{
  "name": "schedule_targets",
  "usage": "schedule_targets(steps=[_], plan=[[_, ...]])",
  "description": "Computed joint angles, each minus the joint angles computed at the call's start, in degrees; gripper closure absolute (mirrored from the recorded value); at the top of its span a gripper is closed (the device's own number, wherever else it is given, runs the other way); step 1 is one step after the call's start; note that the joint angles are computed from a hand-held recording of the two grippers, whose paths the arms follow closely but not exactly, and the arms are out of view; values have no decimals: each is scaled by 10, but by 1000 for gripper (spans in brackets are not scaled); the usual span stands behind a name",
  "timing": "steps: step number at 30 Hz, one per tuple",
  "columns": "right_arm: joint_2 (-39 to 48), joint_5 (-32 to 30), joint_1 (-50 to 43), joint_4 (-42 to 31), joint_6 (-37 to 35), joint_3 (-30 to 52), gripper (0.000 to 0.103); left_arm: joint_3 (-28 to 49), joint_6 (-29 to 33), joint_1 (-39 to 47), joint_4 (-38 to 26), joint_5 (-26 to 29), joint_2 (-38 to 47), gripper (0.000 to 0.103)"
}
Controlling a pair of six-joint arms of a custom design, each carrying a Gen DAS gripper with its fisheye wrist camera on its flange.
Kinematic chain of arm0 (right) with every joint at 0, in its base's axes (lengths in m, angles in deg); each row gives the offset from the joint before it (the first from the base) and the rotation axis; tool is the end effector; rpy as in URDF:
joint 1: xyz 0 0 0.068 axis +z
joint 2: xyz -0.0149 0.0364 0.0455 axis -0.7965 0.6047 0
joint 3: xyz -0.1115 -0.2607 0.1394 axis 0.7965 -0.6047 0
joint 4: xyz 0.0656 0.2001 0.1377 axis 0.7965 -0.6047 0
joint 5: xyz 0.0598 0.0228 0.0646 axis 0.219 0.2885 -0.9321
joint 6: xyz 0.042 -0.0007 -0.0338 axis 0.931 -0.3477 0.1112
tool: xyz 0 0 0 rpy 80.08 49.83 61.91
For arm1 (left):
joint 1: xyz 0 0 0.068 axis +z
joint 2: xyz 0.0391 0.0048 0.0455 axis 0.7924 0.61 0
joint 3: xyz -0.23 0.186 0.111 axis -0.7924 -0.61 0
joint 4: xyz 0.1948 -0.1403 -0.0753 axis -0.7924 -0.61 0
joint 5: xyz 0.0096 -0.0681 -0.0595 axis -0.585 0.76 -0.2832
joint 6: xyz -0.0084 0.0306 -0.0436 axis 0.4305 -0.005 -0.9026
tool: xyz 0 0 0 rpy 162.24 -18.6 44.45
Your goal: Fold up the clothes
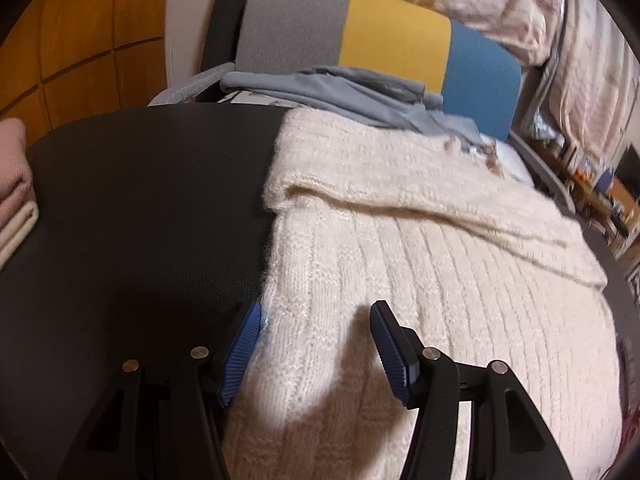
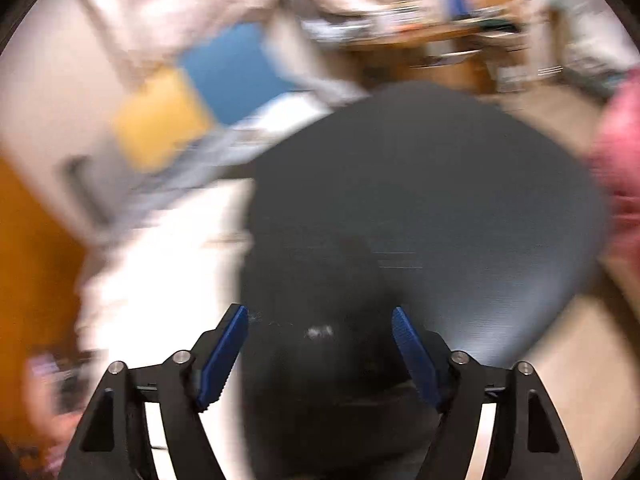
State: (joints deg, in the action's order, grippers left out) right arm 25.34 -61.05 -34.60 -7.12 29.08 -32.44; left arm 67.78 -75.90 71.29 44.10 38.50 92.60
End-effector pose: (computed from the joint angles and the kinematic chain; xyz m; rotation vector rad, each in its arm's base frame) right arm 0.1280 0.0348 0.1870 0.7063 2.2343 0.3613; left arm 0.3671 0.1134 0.1435 0.0057 2.4552 -0.1716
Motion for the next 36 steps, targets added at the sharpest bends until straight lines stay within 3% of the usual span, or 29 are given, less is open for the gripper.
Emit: schedule_targets(steps=[1,2,8,13,17,19,24,27,31,33,34,35,36], plan=[[19,-29,10,56,-4,-6,23,3,16,1,-18,0,-5,45],[67,-20,35,78,2,6,22,6,32,1,-36,0,-9,45],[292,-25,114,170,3,39,22,-15,107,77,-98,67,-36,45],[340,-37,161,239,31,4,24,-12,199,170,-182,156,-38,46],[345,-2,219,231,13,6,25,27,312,241,-327,232,-13,46],[346,0,240,245,14,-3,25,41,370,266,-388,247,-2,46],[355,29,312,264,41,-11,39,57,501,310,-507,265,19,46],[364,36,342,299,48,-26,39,40,541,319,-526,274,17,46],[382,35,350,314,49,-19,41,5,543,315,-496,272,-4,46],[400,17,347,313,31,-2,64,-26,543,300,-459,250,-34,46],[405,28,354,275,24,18,70,-41,543,291,-439,238,-50,48],[410,38,361,240,17,39,77,-46,543,283,-430,230,-57,58],[409,36,359,236,11,42,85,-40,550,278,-443,222,-55,76]])
